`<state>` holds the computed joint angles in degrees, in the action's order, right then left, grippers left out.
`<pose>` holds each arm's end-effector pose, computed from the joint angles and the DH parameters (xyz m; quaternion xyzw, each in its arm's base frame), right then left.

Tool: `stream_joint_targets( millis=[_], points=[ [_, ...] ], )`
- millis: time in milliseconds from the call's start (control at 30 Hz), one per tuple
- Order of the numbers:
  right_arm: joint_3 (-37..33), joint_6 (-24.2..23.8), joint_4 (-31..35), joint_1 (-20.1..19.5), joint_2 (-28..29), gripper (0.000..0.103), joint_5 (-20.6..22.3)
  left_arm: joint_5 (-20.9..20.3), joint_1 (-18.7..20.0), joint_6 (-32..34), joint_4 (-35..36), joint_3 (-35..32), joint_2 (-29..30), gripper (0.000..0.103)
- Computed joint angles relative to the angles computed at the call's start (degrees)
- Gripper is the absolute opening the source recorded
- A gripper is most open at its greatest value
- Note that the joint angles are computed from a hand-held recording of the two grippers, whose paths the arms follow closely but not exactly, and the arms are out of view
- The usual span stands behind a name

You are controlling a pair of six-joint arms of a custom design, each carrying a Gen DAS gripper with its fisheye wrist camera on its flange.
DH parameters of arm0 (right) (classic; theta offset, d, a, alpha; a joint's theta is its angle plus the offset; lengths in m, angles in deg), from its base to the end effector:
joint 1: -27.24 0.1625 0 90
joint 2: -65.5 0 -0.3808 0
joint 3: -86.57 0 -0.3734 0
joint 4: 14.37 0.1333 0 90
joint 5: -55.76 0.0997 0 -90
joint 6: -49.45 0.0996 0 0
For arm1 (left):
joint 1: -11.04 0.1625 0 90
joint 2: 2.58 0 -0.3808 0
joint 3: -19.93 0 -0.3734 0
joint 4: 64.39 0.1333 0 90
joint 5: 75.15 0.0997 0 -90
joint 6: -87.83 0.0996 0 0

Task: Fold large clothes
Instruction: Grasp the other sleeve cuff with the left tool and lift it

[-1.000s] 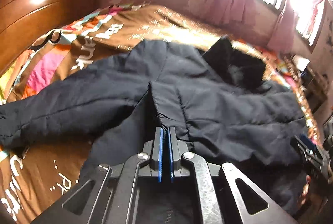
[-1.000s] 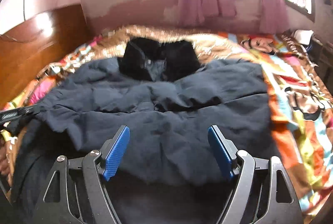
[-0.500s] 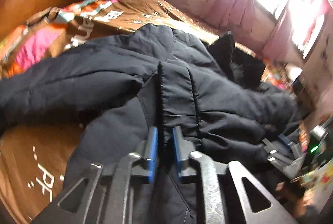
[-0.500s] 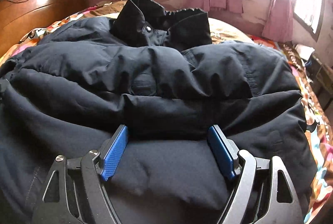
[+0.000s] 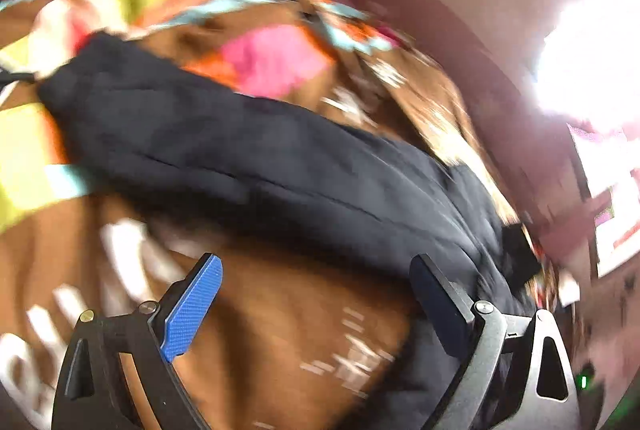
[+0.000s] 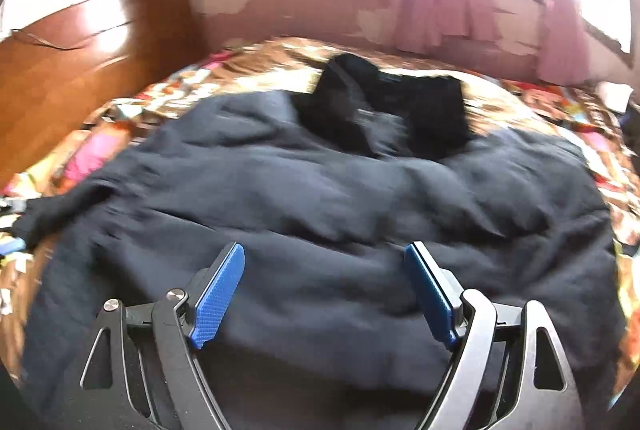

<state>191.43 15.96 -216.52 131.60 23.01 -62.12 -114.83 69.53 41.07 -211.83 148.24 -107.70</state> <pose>0.2292 -0.5458 0.1082 0.2644 -0.8459 0.3665 0.2834 -0.0103 -0.4184 0.3866 -0.2389 0.8407 -0.4632 0.1469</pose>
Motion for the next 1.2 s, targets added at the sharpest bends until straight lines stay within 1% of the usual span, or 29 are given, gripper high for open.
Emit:
stream_joint_targets(
  millis=[67, 133, 200, 267, 367, 400, 467, 500, 533, 567, 600, 633, 700, 733, 800, 900, 933, 1000, 1067, 1100, 1200],
  points=[
    [-2.48, 0.52, 1.72, 1.18, 2.19, 0.078, 0.74, -0.32, 2.93, -3.28, 0.86, 0.18, -2.88, 0.095],
    [-5.52, 0.54, 2.10, 2.16, 5.28, 0.078, 0.05, -1.13, 5.93, -6.19, 0.50, 0.38, -4.91, 0.095],
    [-8.01, 0.82, 2.32, 2.60, 7.78, 0.078, -0.45, -2.18, 8.95, -7.69, -0.33, 0.29, -6.13, 0.095],
    [-10.14, 1.81, 3.19, 2.78, 9.58, 0.078, -0.49, -3.06, 11.37, -8.02, -1.74, 0.26, -6.55, 0.095],
    [-12.48, 3.95, 5.18, 2.70, 11.45, 0.078, -0.07, -5.75, 14.63, -7.53, -5.48, 0.11, -5.73, 0.093],
    [-13.32, 3.79, 5.15, 2.84, 12.41, 0.078, -0.72, -5.98, 15.12, -7.04, -7.15, 0.10, -5.13, 0.092],
    [-14.27, 3.44, 4.75, 2.86, 13.89, 0.079, -1.58, -5.78, 15.42, -6.17, -8.69, -0.26, -3.97, 0.086],
    [-14.29, 3.41, 4.30, 2.64, 14.27, 0.080, -1.47, -5.73, 15.65, -5.64, -8.92, -0.76, -3.22, 0.077],
    [-14.05, 3.50, 3.96, 2.37, 14.34, 0.080, -1.03, -5.93, 16.02, -5.03, -8.96, -1.46, -2.27, 0.063],
    [-13.74, 3.64, 3.81, 2.12, 14.22, 0.081, -0.56, -6.33, 16.31, -4.70, -8.90, -1.95, -1.68, 0.054],
    [-13.41, 3.82, 3.64, 1.79, 14.10, 0.081, 0.08, -6.60, 16.67, -4.77, -8.47, -2.61, -0.93, 0.037],
    [-13.16, 3.93, 3.55, 1.52, 14.01, 0.081, 0.59, -5.86, 16.65, -5.50, -8.05, -2.85, -0.45, 0.023],
    [-12.81, 3.91, 3.17, 1.19, 13.98, 0.081, 1.21, -4.94, 16.59, -4.86, -10.41, -2.04, -0.78, 0.015],
    [-12.57, 3.68, 2.66, 1.06, 14.00, 0.081, 1.48, -3.86, 15.83, -3.86, -12.63, -1.35, -0.88, 0.011],
    [-12.51, 3.43, 2.33, 1.02, 14.07, 0.081, 1.54, -0.69, 13.65, -2.21, -12.77, -0.95, -1.60, 0.008],
    [-12.88, 3.58, 3.22, 1.22, 13.97, 0.082, 1.02, 7.20, 7.62, 1.19, -11.40, -1.10, -2.88, 0.006],
    [-12.65, 3.58, 3.20, 1.18, 13.75, 0.081, 1.27, 8.90, 6.13, 2.16, -11.16, -1.34, -3.13, 0.006],
    [-11.33, 4.49, 3.01, 1.31, 12.28, 0.081, 2.08, 13.30, 1.70, 5.55, -11.30, -2.17, -3.39, 0.006],
    [-8.57, 5.53, 0.97, 1.19, 9.93, 0.082, 4.38, 17.02, -3.22, 11.91, -13.89, -3.32, -2.73, 0.006],
    [-7.12, 6.11, 0.61, 1.17, 8.40, 0.082, 5.24, 18.19, -5.16, 14.76, -15.34, -3.89, -2.20, 0.005],
    [-4.04, 5.86, 0.81, 1.47, 4.39, 0.082, 4.99, 20.36, -12.10, 28.66, -24.32, -6.07, 1.13, 0.005]
  ],
)
